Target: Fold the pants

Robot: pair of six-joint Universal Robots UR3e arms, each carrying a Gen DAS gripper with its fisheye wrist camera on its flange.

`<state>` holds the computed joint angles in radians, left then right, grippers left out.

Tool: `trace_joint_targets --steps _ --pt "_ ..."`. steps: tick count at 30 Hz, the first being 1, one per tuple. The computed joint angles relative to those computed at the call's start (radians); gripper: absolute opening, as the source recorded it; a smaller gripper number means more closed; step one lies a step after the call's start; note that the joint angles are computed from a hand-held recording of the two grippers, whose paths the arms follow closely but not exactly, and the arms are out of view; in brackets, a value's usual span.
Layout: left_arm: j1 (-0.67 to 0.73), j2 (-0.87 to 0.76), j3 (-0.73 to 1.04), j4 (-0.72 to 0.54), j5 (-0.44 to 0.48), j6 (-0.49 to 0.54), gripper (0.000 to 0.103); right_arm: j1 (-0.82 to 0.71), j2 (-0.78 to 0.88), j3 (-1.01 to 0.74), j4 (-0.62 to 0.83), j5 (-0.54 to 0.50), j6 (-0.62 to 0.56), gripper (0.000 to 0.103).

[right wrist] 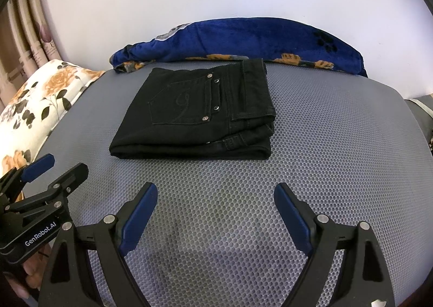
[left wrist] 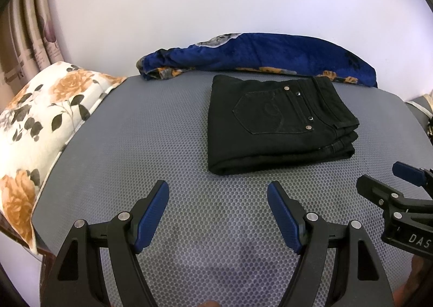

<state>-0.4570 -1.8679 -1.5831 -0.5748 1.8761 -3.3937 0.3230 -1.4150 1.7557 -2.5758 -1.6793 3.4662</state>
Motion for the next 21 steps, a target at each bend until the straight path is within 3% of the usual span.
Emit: trace_joint_targets --steps 21 --pt "0.004 -0.001 -0.001 -0.001 0.005 0.015 0.075 -0.008 0.002 0.012 -0.004 0.008 -0.001 0.086"
